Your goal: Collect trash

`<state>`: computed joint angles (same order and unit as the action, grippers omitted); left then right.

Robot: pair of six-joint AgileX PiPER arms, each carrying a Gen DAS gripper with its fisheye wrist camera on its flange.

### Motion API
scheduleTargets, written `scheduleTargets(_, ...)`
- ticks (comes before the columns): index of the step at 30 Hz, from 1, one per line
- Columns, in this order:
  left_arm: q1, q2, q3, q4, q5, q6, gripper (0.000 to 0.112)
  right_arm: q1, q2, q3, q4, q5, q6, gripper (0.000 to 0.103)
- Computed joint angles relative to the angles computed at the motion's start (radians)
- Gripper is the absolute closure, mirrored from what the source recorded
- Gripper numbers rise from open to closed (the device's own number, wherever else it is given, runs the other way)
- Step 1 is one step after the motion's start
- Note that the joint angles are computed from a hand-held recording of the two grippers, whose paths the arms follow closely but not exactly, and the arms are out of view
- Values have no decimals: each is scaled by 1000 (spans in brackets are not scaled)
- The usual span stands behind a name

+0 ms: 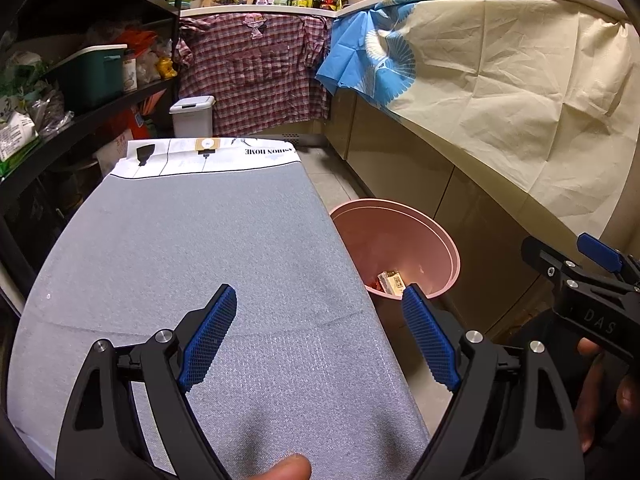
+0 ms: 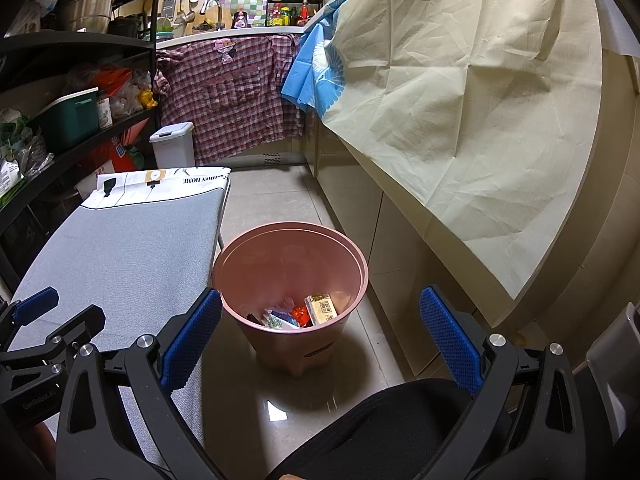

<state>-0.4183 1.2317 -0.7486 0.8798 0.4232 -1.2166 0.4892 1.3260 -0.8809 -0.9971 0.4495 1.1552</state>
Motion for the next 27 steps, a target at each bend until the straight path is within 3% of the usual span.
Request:
scheduleTargets(13, 9, 4, 6, -6, -21, 1, 28, 0, 0, 0, -2, 0, 2, 6)
scheduleTargets(16, 14, -10, 29, 54, -49, -58, 28, 1, 0, 1, -2, 1, 2, 6)
scheduleTargets(19, -4, -13, 31, 107, -36, -102, 28, 0, 0, 1, -1, 0, 2, 6)
scheduleTargets(27, -9, 1, 8, 58, -6, -55, 28, 1, 0, 1, -3, 0, 3, 6)
